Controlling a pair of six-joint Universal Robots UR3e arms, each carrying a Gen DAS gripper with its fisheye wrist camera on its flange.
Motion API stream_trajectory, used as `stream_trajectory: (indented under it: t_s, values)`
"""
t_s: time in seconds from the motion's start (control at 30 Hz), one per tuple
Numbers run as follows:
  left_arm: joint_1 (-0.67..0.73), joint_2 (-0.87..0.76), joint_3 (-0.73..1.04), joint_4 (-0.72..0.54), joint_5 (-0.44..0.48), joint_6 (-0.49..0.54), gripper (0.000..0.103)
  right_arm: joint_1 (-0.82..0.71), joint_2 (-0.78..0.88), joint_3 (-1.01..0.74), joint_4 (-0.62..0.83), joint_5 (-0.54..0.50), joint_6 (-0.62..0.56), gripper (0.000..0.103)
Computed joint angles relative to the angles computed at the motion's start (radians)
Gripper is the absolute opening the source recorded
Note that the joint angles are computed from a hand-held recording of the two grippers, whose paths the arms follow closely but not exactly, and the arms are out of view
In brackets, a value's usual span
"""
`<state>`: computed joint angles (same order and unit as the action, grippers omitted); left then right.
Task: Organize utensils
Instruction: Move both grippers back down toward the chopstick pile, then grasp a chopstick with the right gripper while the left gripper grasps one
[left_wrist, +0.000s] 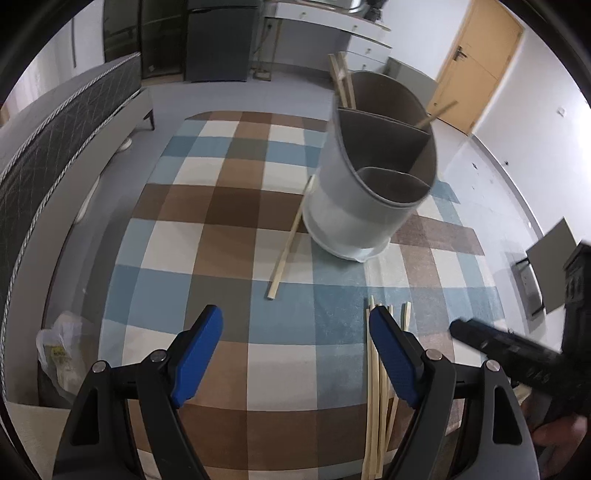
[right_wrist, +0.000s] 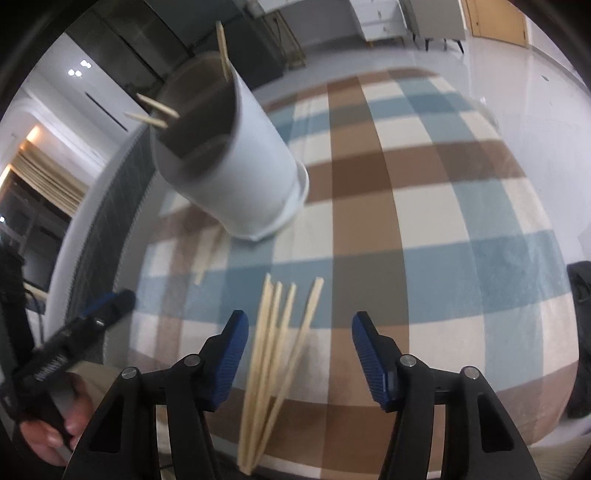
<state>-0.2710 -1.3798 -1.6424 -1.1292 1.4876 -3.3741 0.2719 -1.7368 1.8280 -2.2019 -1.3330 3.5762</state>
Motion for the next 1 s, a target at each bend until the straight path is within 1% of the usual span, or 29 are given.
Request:
stream_trajectory:
  t_s: [0.07,0.23,0.37,0.47,0.53,0.57,0.63,0.7,0.77,0.83,0.93,1.0]
  values:
    - [0.013,-0.001,0.002,-0.018,-0.016,-0.007,0.078,0.010,0.022,-0.004,0.014,-0.005,-0.001,0.056]
    - [0.032,0.006,0.003,-0.045,-0.034,-0.014,0.078,0.054,0.126,-0.076,0.055,-0.067,-0.009,0.047]
    - [0.057,0.018,0.006,-0.065,-0.032,-0.029,0.078,0.084,0.196,-0.139,0.062,-0.119,0.003,0.046]
    - [0.093,0.033,-0.001,-0.077,-0.063,-0.033,0.078,0.120,0.268,-0.217,0.085,-0.192,0.006,0.045]
    - [0.111,0.041,-0.002,-0.085,-0.080,-0.027,0.078,0.140,0.312,-0.264,0.112,-0.225,-0.002,0.037]
    - [0.118,0.045,-0.003,-0.089,-0.085,-0.028,0.078,0.147,0.330,-0.283,0.122,-0.237,-0.002,0.035]
    - [0.124,0.046,-0.002,-0.091,-0.089,-0.026,0.078,0.177,0.363,-0.321,0.134,-0.291,0.001,0.033]
    - [0.131,0.048,-0.004,-0.091,-0.096,-0.025,0.078,0.197,0.392,-0.362,0.161,-0.324,0.010,0.032]
    - [0.130,0.046,-0.006,-0.084,-0.091,-0.024,0.078,0.214,0.412,-0.387,0.166,-0.345,0.006,0.028]
    - [0.123,0.043,-0.006,-0.081,-0.079,-0.018,0.078,0.242,0.436,-0.416,0.176,-0.393,0.004,0.015]
    - [0.114,0.040,-0.010,-0.083,-0.066,-0.009,0.078,0.249,0.438,-0.407,0.145,-0.395,0.004,0.006]
    - [0.098,0.031,-0.013,-0.081,-0.050,-0.004,0.078,0.233,0.412,-0.358,0.094,-0.372,0.012,0.005]
